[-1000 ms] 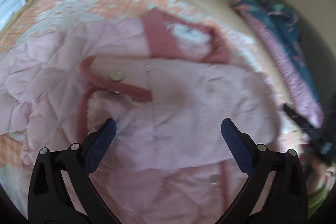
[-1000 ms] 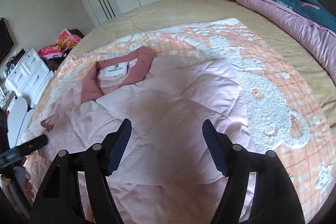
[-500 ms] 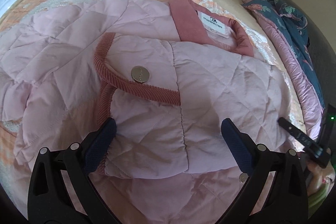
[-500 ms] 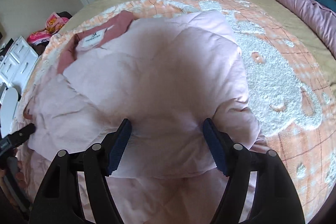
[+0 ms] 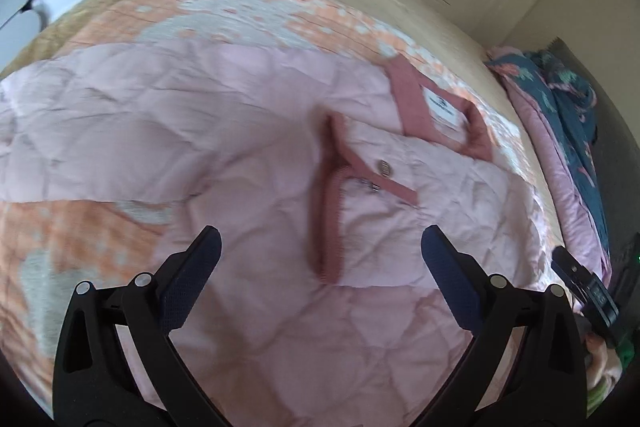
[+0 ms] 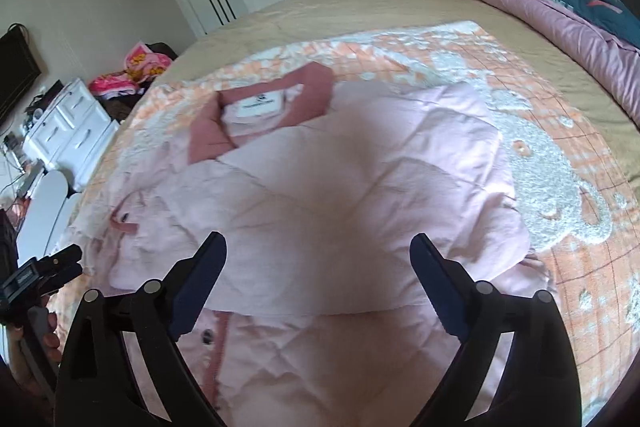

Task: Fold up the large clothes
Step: 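Lower the sleeve onto the jacket front and open the right tool, then move the left tool to the other sleeve cuff and grasp it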

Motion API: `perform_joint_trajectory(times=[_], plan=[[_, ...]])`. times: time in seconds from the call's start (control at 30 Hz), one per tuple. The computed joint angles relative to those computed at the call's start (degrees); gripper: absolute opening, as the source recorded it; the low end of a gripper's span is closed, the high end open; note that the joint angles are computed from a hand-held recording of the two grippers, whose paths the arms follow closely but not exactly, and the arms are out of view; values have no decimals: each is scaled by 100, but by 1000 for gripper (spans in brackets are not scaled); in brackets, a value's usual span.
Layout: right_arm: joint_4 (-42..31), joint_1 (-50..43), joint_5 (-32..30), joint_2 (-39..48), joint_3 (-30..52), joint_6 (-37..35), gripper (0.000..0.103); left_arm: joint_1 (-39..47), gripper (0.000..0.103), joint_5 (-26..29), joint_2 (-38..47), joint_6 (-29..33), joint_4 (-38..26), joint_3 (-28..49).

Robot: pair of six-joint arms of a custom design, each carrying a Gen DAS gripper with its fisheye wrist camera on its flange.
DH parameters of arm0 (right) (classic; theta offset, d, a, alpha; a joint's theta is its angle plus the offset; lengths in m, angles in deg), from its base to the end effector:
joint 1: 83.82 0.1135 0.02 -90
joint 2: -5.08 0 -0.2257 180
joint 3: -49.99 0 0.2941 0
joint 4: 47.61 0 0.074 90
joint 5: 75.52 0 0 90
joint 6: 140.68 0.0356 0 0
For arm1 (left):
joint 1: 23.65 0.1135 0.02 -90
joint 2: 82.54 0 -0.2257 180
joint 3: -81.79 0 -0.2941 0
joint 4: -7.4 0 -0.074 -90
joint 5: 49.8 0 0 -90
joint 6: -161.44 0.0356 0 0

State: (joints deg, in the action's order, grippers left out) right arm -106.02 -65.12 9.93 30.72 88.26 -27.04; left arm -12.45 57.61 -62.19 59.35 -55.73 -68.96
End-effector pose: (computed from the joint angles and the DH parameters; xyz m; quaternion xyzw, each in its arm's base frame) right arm 0.1695 0.0603 0.1970 0.0250 0.9255 0.1701 0.3374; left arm 0.1610 0.0210 0.1499 -0.1444 0.9307 -0.1464 0.3024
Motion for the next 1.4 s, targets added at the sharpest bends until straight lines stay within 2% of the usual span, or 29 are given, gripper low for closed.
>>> perform_joint_trajectory(times=[0.23, 0.5, 0.7, 0.93, 1.1, 1.4], plan=[[150, 1329, 709, 424, 459, 648, 94, 1443, 94, 422, -282, 815, -624, 85], [460, 2552, 1294, 1384, 1203, 1014, 94, 2765, 94, 990, 251, 1617, -724, 352], [795, 3271, 1543, 2396, 1922, 1115, 94, 3559, 94, 1055, 619, 1958, -533, 503], [1233, 3973, 1692, 3820, 2916, 1046, 94, 4528, 94, 1144, 1544, 2355, -60, 747], [1537, 4254, 1609, 4730, 3545, 1091, 94, 5207, 94, 1398, 2565, 2628, 222, 1063], [1647, 4641, 1425, 6292, 4893, 943, 94, 5772, 94, 1299, 3544, 2695, 780, 1398]])
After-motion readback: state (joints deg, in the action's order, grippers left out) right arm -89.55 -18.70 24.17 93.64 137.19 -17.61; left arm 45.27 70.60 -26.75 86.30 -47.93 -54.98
